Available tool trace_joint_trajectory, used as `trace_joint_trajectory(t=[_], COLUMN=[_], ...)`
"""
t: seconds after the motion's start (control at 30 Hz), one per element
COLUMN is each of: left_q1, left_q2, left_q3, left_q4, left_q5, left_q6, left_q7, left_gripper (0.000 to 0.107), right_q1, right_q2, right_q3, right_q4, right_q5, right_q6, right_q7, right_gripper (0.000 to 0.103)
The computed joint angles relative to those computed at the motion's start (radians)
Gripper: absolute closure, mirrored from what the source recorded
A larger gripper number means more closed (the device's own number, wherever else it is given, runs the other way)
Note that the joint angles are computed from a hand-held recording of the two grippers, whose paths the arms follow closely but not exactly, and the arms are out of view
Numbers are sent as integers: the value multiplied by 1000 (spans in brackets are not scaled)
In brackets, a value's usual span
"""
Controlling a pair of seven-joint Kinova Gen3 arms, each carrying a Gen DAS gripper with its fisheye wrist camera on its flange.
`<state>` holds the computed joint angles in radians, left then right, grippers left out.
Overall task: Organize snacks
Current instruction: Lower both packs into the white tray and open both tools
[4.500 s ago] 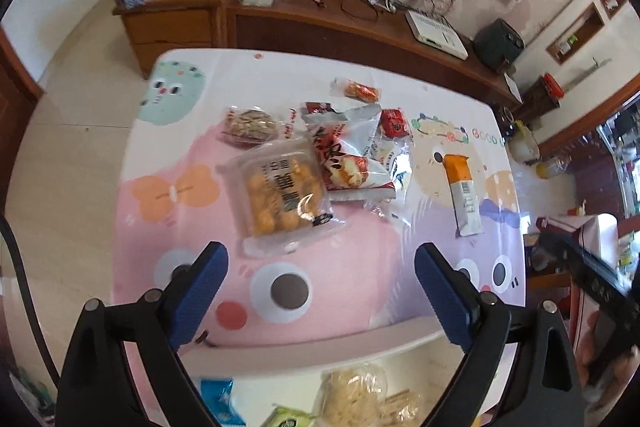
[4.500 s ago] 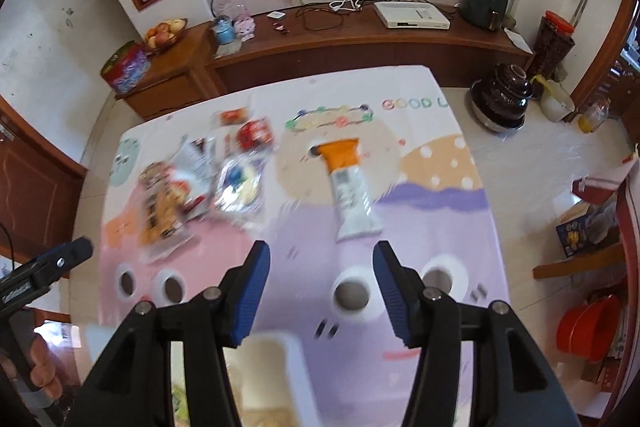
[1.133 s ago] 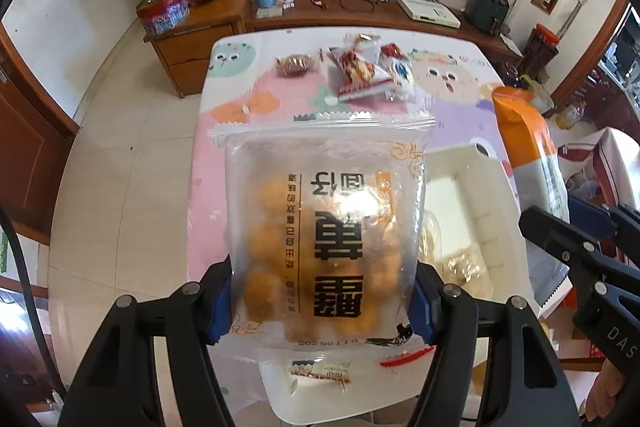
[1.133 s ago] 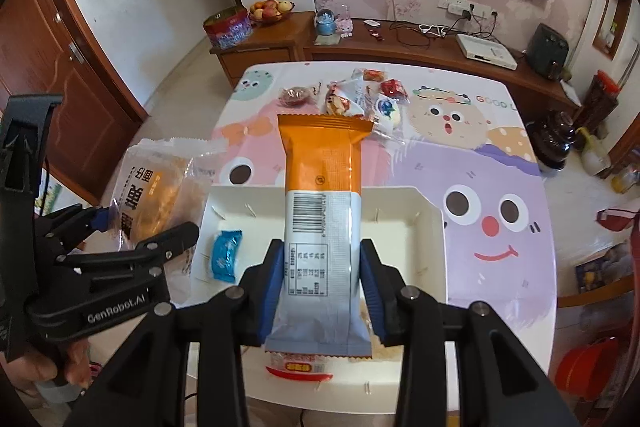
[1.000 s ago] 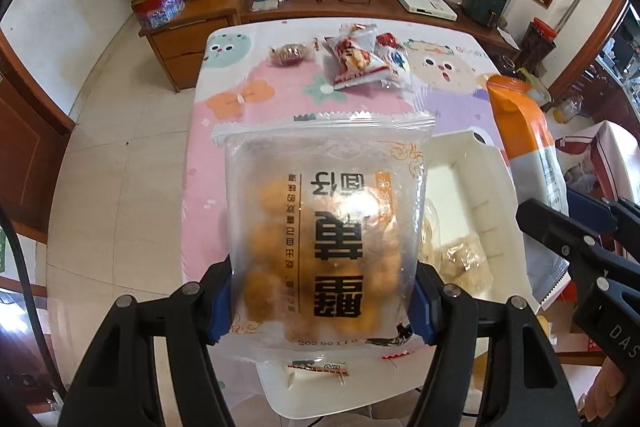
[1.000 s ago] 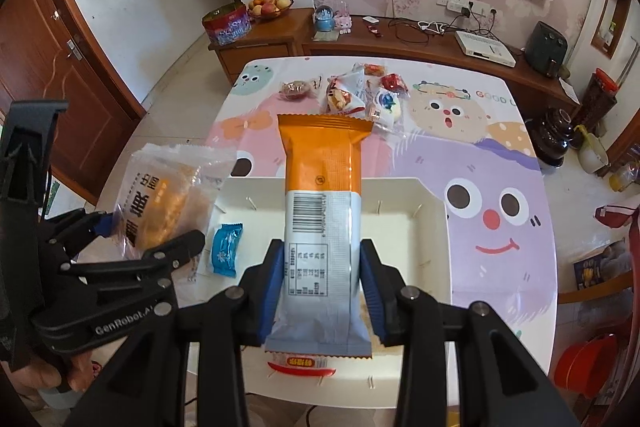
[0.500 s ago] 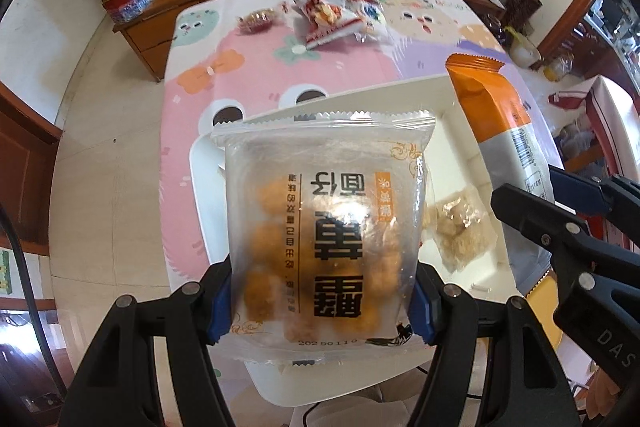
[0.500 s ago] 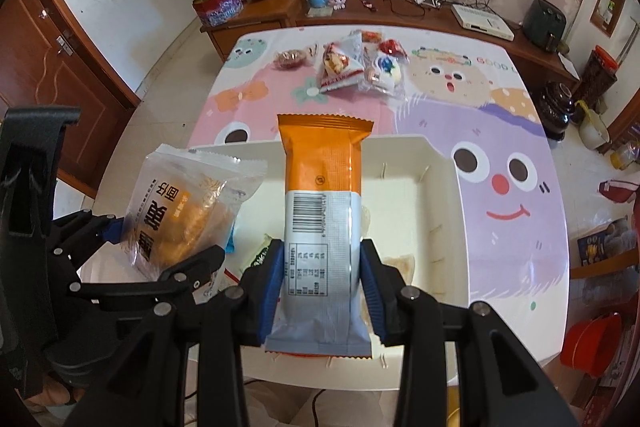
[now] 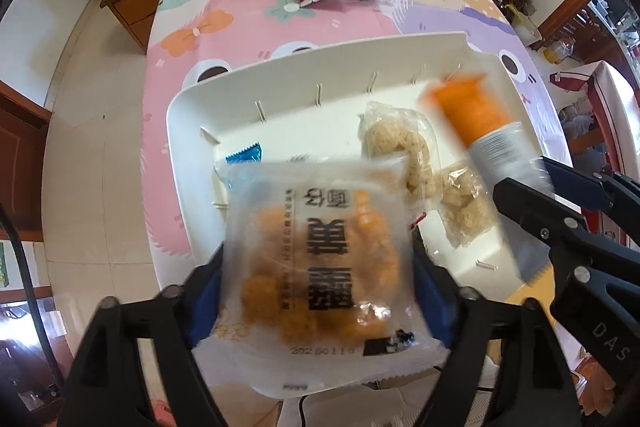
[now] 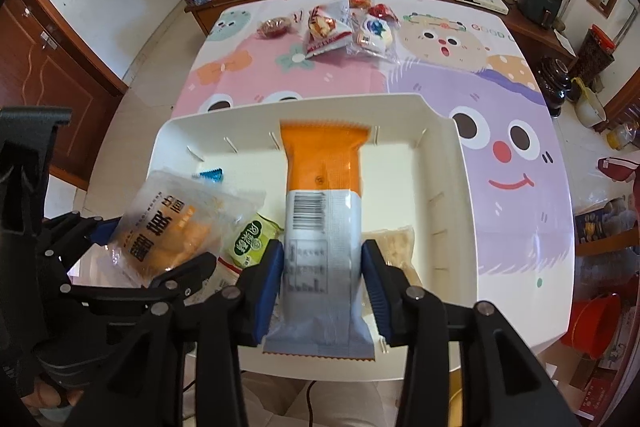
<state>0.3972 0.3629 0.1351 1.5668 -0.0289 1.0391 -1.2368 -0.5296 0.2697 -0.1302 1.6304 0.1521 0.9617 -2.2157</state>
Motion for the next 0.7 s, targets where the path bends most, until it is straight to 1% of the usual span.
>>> trace_joint_trajectory(t=[0.03,0.07,0.1,0.23,0.7], left_q1=[-3,-2,3,8,19], left_q2=[1,4,6,5,3], left_q3=[2,3,2,3,0], left_q4=[1,-2,-5,-1,5], left_q5=[5,3,-3,-5,-20], left_q6=[0,6,12,11,13], left_q7=[-6,-9,-8,-11,6], left_gripper=[20,13,12,12,12], right_q1=[2,4,5,7,10], right_q2=[4,8,13,24,27], right_q3=[-1,-2,-2,1,1], right_q4=[-2,-4,-7,-10,-11], right_q5=[-4,-9,-13,-24,-40], right_q6=[4,8,14,33,41], right_q7=[5,8,10,9,15], right_gripper=[61,61,61,56,56])
